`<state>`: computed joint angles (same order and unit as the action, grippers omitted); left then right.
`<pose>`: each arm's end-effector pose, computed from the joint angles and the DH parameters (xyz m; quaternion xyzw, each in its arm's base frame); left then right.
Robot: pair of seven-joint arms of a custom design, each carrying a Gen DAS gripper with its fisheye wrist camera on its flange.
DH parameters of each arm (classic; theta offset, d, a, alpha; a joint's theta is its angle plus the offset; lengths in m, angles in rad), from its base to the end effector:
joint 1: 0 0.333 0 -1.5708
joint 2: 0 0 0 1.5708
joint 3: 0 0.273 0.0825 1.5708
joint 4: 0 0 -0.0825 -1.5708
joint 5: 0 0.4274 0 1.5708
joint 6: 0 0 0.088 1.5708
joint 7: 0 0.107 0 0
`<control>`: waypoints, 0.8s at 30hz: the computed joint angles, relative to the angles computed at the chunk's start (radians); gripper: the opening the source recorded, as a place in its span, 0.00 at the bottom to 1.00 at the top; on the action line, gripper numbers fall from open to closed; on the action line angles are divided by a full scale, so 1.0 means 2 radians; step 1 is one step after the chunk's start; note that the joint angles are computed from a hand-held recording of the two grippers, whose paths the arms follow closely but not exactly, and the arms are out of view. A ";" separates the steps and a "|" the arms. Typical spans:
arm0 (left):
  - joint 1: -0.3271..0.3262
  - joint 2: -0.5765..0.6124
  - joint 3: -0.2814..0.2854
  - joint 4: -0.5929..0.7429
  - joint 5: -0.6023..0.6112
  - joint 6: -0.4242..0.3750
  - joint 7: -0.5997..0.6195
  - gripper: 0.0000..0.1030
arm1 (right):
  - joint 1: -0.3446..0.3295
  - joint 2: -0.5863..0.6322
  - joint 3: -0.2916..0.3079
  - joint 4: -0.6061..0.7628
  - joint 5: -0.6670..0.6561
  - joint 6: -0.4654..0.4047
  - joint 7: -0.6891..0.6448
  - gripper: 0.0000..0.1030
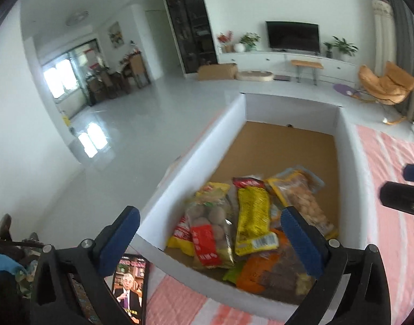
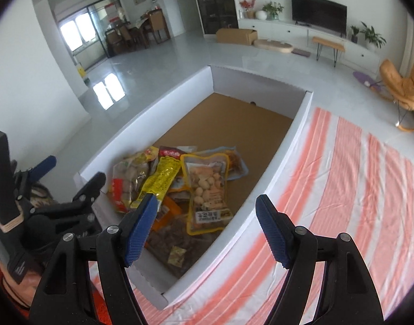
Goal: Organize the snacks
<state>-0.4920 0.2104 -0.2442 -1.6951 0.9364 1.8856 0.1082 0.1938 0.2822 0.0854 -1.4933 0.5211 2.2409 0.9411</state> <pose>0.5378 -0.3943 0.4411 -0.7664 0.4983 -0.1218 0.3867 0.6879 0.2053 0.5148 -0.8494 0.4116 -0.0423 0.3276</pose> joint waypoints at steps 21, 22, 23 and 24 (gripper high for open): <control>0.021 -0.061 -0.019 -0.058 -0.017 0.029 -0.020 1.00 | 0.024 -0.040 -0.003 -0.051 -0.053 0.043 0.001 0.76; 0.022 -0.061 -0.019 -0.058 -0.016 0.031 -0.020 1.00 | 0.024 -0.039 -0.004 -0.050 -0.052 0.043 0.001 0.76; 0.022 -0.060 -0.020 -0.057 -0.016 0.032 -0.019 1.00 | 0.024 -0.038 -0.004 -0.049 -0.052 0.042 0.002 0.76; 0.022 -0.059 -0.020 -0.056 -0.015 0.032 -0.018 1.00 | 0.023 -0.036 -0.004 -0.048 -0.052 0.042 0.003 0.76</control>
